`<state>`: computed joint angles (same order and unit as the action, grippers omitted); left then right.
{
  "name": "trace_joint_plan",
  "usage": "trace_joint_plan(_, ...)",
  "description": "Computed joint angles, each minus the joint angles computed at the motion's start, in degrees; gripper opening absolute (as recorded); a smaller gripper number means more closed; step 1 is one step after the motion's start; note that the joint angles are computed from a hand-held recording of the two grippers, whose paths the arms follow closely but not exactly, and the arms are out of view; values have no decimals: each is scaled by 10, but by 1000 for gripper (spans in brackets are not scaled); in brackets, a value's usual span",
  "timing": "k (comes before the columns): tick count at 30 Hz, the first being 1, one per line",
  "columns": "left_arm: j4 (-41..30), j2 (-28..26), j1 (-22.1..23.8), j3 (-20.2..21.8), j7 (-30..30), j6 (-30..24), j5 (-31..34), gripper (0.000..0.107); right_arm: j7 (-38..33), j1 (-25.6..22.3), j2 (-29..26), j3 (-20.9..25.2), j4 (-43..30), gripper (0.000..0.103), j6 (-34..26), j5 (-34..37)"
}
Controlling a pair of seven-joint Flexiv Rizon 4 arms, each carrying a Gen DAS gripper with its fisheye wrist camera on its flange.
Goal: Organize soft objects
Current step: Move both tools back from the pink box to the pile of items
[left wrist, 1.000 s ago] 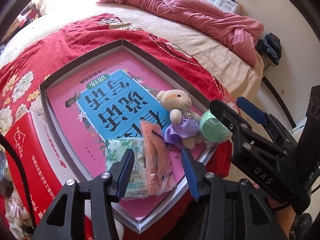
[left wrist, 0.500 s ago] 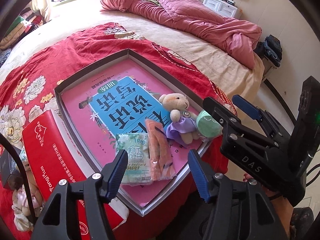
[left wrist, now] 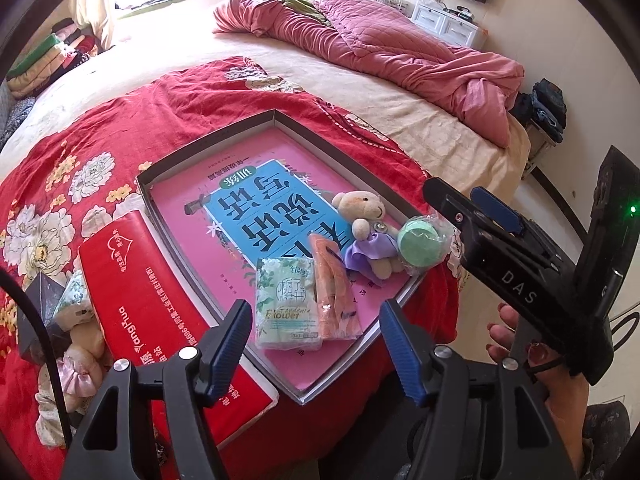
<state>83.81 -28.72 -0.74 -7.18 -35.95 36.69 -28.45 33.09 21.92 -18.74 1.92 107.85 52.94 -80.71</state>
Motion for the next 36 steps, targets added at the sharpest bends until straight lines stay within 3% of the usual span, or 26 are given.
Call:
trace_joint_plan(7,9,10,9,2,3,5,-11,72,-23,9,-1,1,-10,79,-9,-4)
trace_joint_plan(17,26,24,28,14,6,6,-20,73,-28,19,-5,3,-42,79,-7,-50)
trace_joint_plan(36,19,29,73,27,6,25,-49,74,-239,89,-61,-10,-148,79,-2,25)
